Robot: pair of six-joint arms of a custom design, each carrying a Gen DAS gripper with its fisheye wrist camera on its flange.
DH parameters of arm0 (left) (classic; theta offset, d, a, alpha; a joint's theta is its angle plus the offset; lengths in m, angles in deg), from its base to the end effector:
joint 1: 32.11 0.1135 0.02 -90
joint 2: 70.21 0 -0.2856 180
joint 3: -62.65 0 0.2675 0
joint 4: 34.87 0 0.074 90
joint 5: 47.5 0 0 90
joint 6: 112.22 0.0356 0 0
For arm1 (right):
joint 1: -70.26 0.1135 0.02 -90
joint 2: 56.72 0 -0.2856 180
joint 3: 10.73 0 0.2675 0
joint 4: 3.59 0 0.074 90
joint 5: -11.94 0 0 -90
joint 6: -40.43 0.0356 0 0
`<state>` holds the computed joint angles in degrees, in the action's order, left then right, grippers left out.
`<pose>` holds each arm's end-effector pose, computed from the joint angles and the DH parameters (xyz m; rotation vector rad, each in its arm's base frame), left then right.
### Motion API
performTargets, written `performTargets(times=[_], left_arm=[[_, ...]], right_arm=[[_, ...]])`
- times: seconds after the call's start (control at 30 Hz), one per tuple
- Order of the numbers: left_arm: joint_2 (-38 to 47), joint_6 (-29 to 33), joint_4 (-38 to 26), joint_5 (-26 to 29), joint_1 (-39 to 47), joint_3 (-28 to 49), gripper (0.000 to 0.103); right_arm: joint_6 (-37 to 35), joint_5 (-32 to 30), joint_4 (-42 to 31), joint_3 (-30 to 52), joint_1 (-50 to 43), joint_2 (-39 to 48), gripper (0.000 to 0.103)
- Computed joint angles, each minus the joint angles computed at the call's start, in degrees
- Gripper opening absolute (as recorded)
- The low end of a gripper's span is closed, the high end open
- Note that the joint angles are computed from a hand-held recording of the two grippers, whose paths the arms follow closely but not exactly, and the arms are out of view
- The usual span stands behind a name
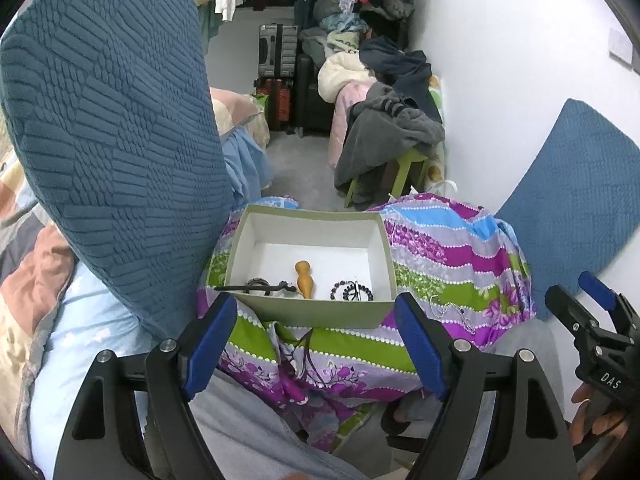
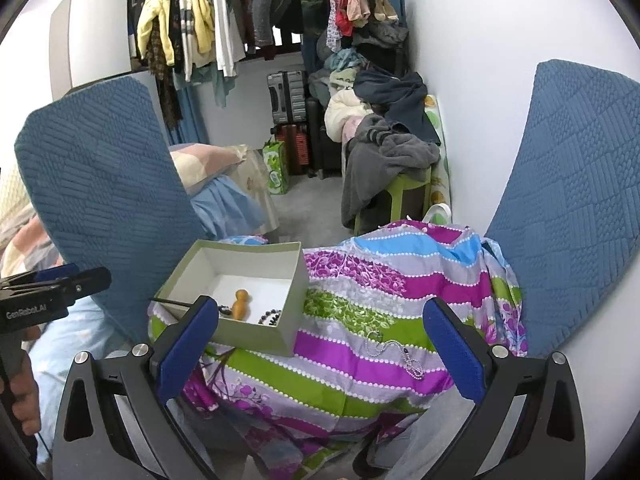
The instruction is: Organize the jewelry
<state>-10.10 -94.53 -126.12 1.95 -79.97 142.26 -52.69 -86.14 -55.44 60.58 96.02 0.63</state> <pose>0.1255 -0.1042 0.3544 -0.6407 2.2917 0.1069 0.1885 0.0965 0.3514 -0.6361 2.1586 0.3716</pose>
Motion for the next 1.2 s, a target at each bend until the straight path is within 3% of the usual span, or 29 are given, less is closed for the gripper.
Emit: performTargets(times=[0.43,1.2], left_arm=[[-1.89,3.39,5.04,0.12,2.27,-3.94,0.081],[-1.13,-1.11,1.47,-1.0,-1.11,-2.4,0.081]], right_arm=[[0.05,2.07,2.0,-2.52,0.68,0.85,0.103],[-0.4,1.74,1.85,-1.53,-0.82,0.56,0.103]])
